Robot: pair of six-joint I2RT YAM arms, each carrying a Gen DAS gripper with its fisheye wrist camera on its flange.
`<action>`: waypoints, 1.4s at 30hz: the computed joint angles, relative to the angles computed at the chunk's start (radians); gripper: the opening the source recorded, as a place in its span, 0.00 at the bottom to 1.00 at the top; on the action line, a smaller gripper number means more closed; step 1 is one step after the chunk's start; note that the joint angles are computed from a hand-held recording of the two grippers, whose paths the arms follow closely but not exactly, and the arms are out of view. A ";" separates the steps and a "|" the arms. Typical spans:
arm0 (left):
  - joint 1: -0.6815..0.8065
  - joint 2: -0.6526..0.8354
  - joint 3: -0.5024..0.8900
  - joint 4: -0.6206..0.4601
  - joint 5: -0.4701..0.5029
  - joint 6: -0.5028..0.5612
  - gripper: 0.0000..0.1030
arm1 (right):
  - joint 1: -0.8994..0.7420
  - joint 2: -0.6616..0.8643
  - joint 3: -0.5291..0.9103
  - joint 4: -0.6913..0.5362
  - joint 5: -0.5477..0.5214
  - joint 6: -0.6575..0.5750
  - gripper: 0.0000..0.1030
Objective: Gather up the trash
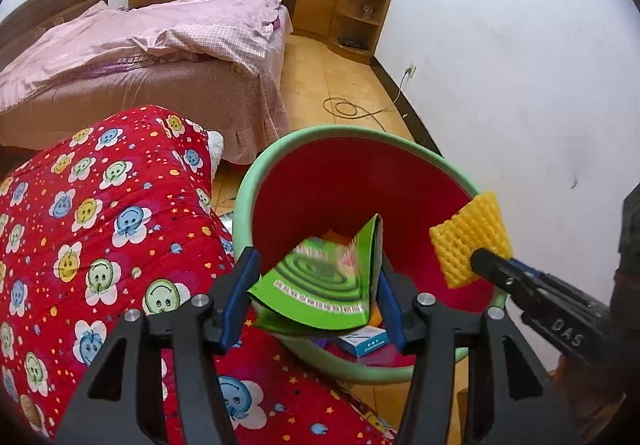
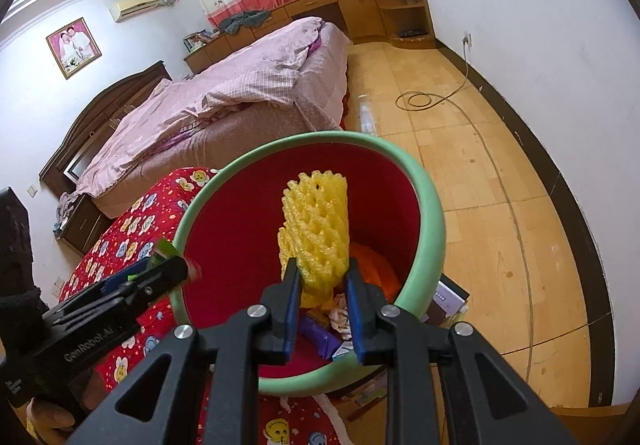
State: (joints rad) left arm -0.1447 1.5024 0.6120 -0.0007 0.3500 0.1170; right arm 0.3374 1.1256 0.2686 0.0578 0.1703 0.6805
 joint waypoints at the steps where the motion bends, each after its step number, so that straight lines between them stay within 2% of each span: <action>1: 0.000 -0.006 -0.003 0.001 0.000 -0.001 0.54 | -0.006 0.011 -0.001 0.012 -0.008 -0.006 0.25; 6: -0.004 -0.034 -0.011 -0.013 0.011 0.003 0.56 | -0.022 0.064 -0.001 0.067 -0.041 -0.023 0.26; 8: -0.008 -0.058 -0.024 -0.008 0.011 -0.004 0.60 | -0.030 0.073 -0.001 0.082 -0.058 -0.030 0.34; 11: -0.010 -0.090 -0.046 0.016 0.006 -0.013 0.67 | -0.028 0.067 0.001 0.079 -0.049 -0.035 0.40; 14: -0.012 -0.103 -0.048 0.016 0.008 -0.014 0.69 | -0.008 0.041 0.000 0.061 -0.020 -0.023 0.45; 20: -0.007 -0.132 -0.050 -0.026 0.016 -0.010 0.69 | -0.008 -0.019 -0.021 0.031 -0.015 -0.005 0.47; 25: 0.020 -0.192 -0.067 -0.082 0.024 0.003 0.69 | 0.030 -0.111 -0.023 -0.052 0.010 0.014 0.49; 31: 0.099 -0.287 -0.092 -0.169 0.052 0.031 0.69 | 0.161 -0.227 -0.012 -0.171 0.098 0.068 0.58; 34: 0.168 -0.348 -0.107 -0.228 0.076 0.064 0.69 | 0.269 -0.253 0.008 -0.223 0.164 0.115 0.59; 42: 0.442 -0.474 -0.117 -0.401 0.160 0.219 0.69 | 0.541 -0.200 0.086 -0.291 0.339 0.255 0.64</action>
